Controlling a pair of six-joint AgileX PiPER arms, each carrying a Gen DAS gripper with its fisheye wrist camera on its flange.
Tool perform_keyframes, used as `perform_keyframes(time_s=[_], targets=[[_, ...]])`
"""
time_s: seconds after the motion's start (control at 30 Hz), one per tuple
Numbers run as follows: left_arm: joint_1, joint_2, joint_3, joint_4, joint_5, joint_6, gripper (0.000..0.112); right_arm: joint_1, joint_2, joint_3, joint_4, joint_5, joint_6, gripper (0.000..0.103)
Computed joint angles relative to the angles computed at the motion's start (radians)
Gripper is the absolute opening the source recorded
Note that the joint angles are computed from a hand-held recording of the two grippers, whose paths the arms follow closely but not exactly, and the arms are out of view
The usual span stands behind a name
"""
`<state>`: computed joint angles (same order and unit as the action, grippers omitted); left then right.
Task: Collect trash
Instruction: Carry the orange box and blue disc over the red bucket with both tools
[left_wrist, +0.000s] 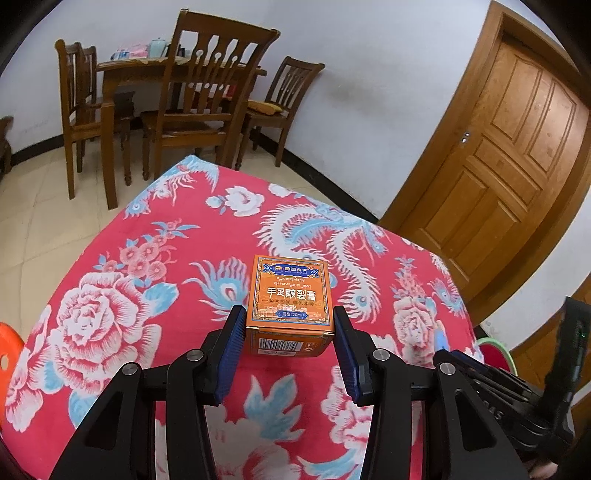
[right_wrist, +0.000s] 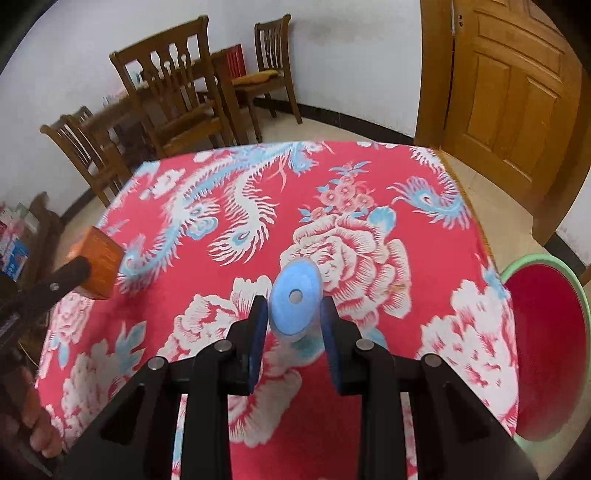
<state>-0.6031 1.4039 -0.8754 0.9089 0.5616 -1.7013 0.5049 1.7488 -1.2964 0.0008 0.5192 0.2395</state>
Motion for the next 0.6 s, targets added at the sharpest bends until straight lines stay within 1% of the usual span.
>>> perform_keyframes(time_s=[0.3,0.6], targets=[[-0.068,0.031,-0.068,-0.001,0.039,0.013,0.047,-0.071,-0.163,0.136,0.140,-0.031,-0.139,0.032],[-0.132,0.079,-0.145,-0.008,0.071,0.036,0.047,-0.160,-0.270,0.219,0.221,-0.047,-0.230,0.032]])
